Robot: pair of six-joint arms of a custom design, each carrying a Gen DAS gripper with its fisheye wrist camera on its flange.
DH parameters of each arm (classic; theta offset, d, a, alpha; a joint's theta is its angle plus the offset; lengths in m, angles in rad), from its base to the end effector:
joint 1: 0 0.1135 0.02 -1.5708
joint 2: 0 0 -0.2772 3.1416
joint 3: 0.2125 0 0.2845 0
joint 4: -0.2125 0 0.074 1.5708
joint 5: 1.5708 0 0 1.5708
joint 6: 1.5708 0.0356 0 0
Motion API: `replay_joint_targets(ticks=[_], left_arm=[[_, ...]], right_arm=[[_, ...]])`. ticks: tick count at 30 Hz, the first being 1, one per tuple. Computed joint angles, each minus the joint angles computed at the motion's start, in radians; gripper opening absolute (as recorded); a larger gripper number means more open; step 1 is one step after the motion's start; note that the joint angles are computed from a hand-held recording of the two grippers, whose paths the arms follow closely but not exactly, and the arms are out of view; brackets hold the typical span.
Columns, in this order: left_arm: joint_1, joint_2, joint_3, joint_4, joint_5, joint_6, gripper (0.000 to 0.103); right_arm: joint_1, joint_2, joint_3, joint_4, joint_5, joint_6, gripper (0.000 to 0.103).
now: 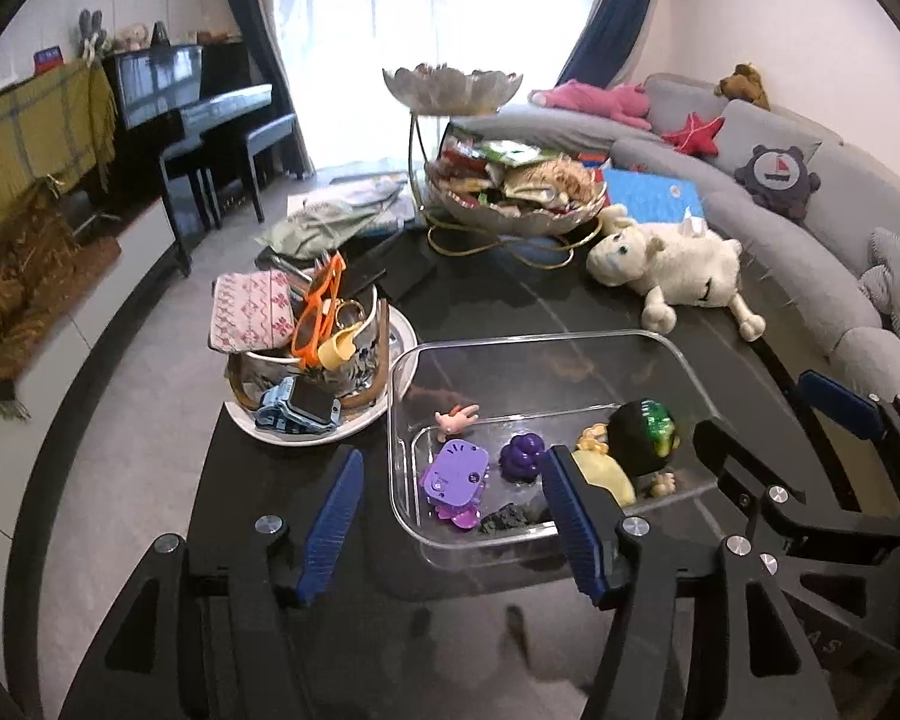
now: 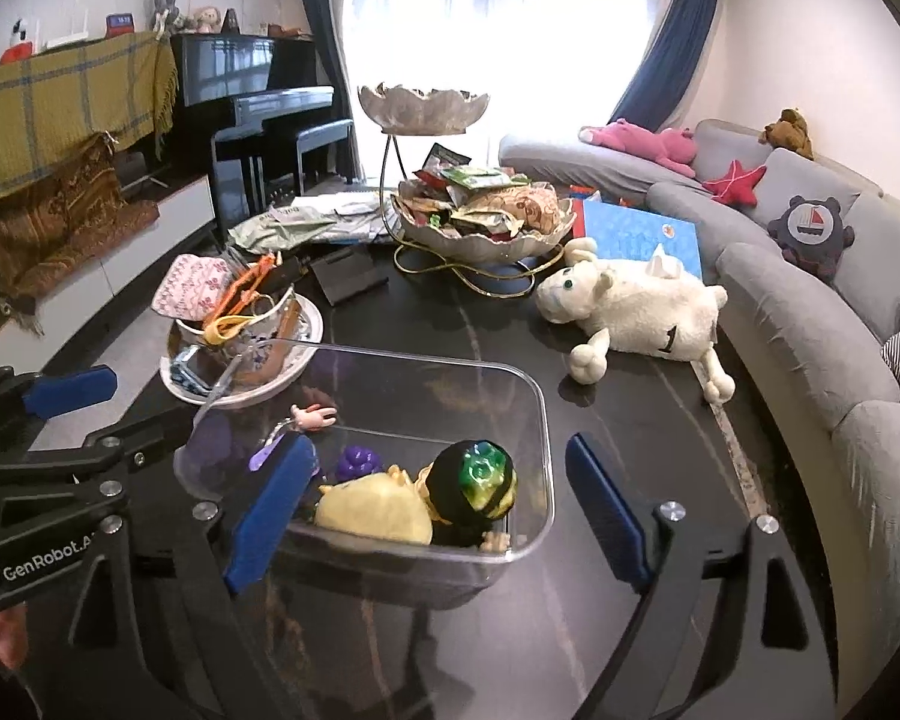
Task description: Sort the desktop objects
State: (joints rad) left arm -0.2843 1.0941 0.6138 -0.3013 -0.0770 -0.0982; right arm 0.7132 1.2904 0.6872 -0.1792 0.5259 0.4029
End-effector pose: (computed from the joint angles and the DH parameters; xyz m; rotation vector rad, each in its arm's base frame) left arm 0.2358 -0.0661 0.2074 0.1809 2.3446 -0.0972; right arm 0.2240 0.1701 0.1977 -0.0971 2.2244 -0.0179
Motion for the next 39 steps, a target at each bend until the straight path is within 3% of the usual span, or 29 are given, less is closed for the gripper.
replay_joint_targets(ticks=[7, 11, 15, 18, 24, 29, 35, 37, 39], left_arm=[[-0.044, -0.166, -0.043, -0.081, -0.062, -0.024, 0.063], [-0.07, -0.29, -0.08, -0.127, -0.119, -0.044, 0.082], [-0.072, -0.402, -0.112, -0.189, -0.113, -0.068, 0.089], [-0.096, -0.466, -0.128, -0.248, -0.14, -0.103, 0.091], [-0.281, -0.593, -0.15, -0.397, -0.341, -0.164, 0.092], [-0.374, -0.695, -0.144, -0.538, -0.398, -0.231, 0.093], [-0.473, -0.825, -0.133, -0.675, -0.444, -0.337, 0.101], [-0.505, -0.871, -0.127, -0.707, -0.427, -0.369, 0.101], [-0.616, -0.891, -0.112, -0.766, -0.477, -0.466, 0.102]], right_arm=[[0.09, -0.122, -0.035, -0.098, 0.082, 0.083, 0.088], [0.143, -0.199, -0.055, -0.171, 0.138, 0.152, 0.097], [0.204, -0.269, -0.07, -0.251, 0.181, 0.215, 0.102], [0.265, -0.307, -0.075, -0.31, 0.209, 0.265, 0.102], [0.404, -0.365, -0.074, -0.445, 0.298, 0.405, 0.102], [0.495, -0.374, -0.068, -0.547, 0.345, 0.53, 0.102], [0.602, -0.357, -0.046, -0.701, 0.396, 0.698, 0.102], [0.632, -0.344, -0.037, -0.75, 0.402, 0.755, 0.102], [0.666, -0.341, -0.033, -0.784, 0.407, 0.802, 0.102]])
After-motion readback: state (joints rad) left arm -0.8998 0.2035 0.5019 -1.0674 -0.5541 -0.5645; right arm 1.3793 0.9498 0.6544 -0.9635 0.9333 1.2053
